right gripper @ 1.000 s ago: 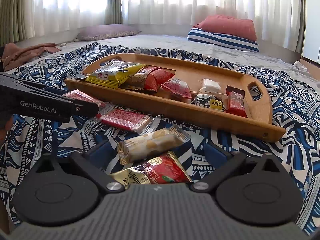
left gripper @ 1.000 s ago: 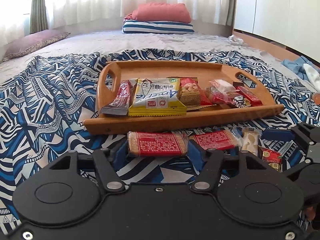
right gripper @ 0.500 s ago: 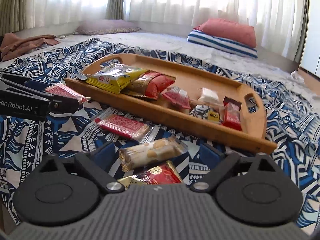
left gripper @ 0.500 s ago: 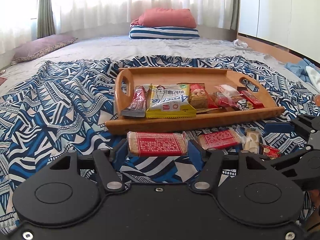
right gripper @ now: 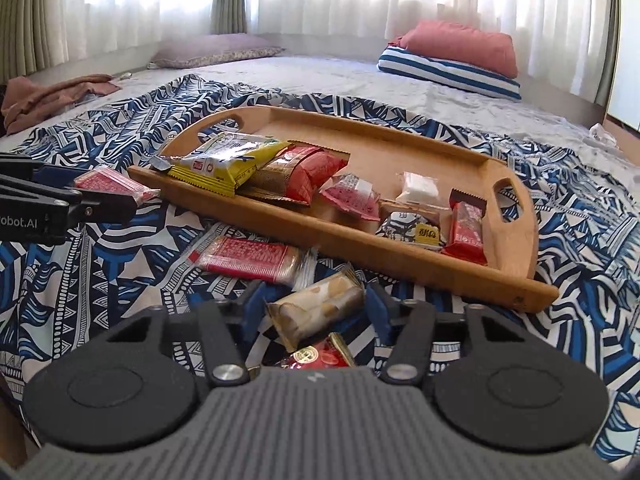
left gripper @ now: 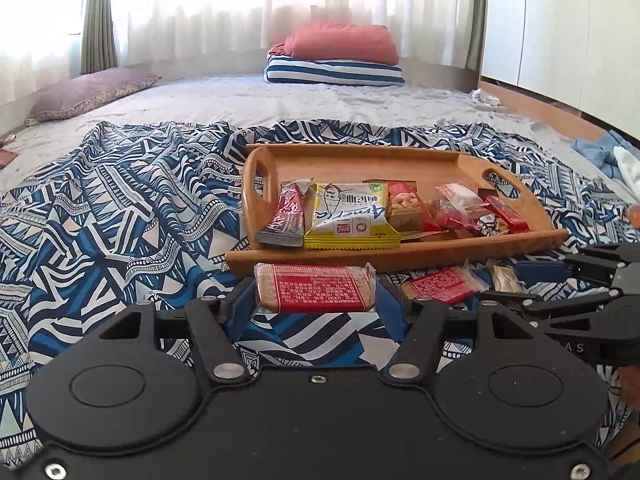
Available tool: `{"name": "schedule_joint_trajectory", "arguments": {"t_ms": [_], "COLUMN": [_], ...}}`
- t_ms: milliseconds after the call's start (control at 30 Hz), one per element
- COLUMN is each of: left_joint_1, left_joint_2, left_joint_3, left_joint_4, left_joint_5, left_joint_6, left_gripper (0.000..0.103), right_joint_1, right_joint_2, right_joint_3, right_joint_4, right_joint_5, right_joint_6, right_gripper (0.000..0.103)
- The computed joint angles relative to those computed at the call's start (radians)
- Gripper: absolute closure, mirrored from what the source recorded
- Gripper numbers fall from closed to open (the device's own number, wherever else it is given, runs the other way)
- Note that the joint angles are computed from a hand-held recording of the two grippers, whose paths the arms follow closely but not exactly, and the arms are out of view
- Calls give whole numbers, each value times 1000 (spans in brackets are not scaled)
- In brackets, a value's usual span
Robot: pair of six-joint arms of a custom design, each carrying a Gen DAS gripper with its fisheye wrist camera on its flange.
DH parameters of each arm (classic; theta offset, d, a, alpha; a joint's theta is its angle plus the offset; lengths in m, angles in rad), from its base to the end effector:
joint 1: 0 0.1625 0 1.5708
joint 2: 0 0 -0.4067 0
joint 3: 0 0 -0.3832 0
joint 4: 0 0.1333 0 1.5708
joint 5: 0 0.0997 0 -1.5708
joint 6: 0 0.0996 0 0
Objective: Organize snacks
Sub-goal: 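Carry both held packets toward the wooden tray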
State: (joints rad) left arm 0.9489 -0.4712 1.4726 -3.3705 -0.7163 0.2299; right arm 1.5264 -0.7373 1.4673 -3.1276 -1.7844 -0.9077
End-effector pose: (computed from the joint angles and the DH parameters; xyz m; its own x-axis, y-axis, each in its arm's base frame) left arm -0.2299 -0.6785 0.0501 -0.7334 0.0742 -0.6758 0.5892 0.5652 -0.5774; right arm 0.0799 -0.7300 0.1878 -0.6204 -0.4106 0.6682 -0.7455 0.5734 -0.3398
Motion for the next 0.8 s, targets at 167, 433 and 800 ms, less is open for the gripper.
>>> {"name": "schedule_joint_trajectory", "arguments": {"t_ms": [167, 433, 800], "left_joint_1": [0, 2, 25], "left_joint_2": [-7, -4, 67], "left_joint_3": [-3, -74, -324], "left_joint_4": [5, 19, 181], "left_joint_5": [-5, -44, -103], "left_joint_6": [-16, 1, 41], "left_gripper": [41, 41, 41], "right_joint_1": [4, 16, 45], "right_joint_2": [-14, -29, 55], "right_joint_3": [20, -3, -214], "right_joint_4": [-24, -59, 3], "right_joint_5": [0, 31, -21], "right_joint_6": [-10, 26, 28], "right_gripper": [51, 51, 50]}}
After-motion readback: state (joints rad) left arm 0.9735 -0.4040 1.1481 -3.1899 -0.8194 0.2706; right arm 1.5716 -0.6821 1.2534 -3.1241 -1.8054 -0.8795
